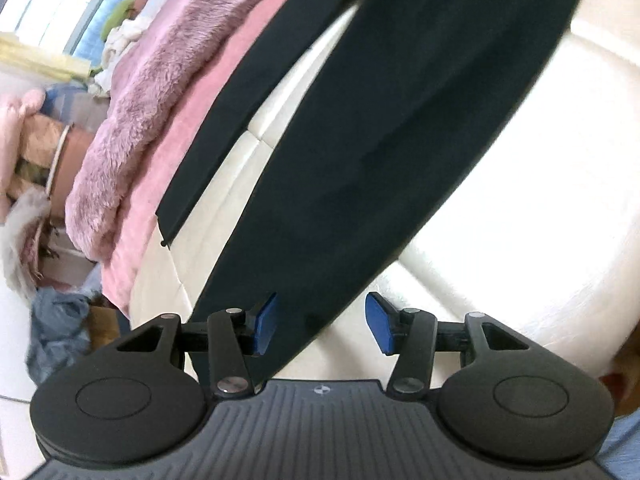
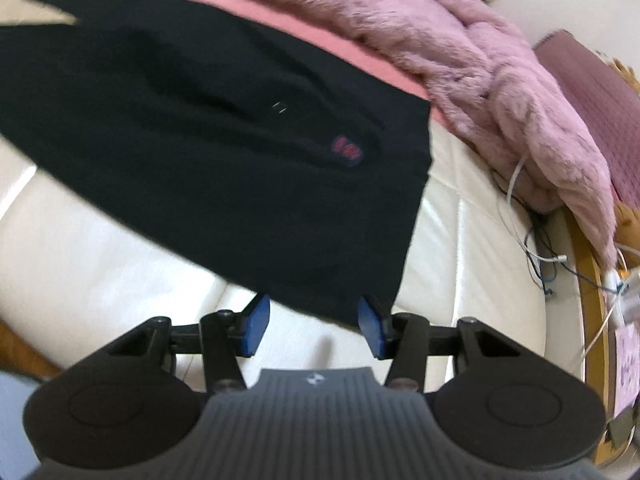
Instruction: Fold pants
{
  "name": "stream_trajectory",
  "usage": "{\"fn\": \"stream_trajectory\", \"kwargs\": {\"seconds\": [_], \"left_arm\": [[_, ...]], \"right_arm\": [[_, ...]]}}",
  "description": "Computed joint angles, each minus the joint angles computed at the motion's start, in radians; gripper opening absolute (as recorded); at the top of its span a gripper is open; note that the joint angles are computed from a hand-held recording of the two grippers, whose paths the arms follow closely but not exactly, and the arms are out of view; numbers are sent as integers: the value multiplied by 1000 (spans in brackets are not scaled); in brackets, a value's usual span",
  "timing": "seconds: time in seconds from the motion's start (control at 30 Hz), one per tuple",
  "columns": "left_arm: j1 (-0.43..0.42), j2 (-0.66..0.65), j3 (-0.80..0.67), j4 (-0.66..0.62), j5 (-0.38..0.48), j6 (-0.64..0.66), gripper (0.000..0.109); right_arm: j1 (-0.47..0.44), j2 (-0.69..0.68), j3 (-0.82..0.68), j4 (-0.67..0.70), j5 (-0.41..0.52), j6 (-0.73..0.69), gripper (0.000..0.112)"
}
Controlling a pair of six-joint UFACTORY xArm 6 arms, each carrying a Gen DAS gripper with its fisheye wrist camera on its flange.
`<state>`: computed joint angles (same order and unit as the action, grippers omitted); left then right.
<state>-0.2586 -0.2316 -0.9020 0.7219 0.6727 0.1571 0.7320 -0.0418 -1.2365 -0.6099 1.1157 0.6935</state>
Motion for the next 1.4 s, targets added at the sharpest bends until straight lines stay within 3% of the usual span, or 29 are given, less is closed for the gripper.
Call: {"fn": "stream_trajectory", "kwargs": {"seconds": [0.13,0.4,0.47,0.63,0.83,0.87,1.07,1.4], "left_arm": [[-2,6,22,96,-47,-25,58],[-26,38,7,166,-36,-148,46],[-38,47,-12,119,5,-211,27],[-78,35,15,175,31,-370,3],[-100,44,-4,229,68,-558,1],[-97,42,-8,236,63,-585,1],[-95,45,-70,261,59,-682,0],[-47,220,-376,227,61,-680,0]], "right_arm": [[22,16,-7,-5,15,-35,45],[23,45,-5,-5,-13,-173,45],[27,37,14,-21,-24,-238,45],[45,45,30,-82,-28,-337,40],[71,98,26,-197,3,-414,2],[71,99,25,-198,5,-410,0],[45,63,25,-269,-20,-262,0],[-33,126,-154,-347,-37,-173,0]]}}
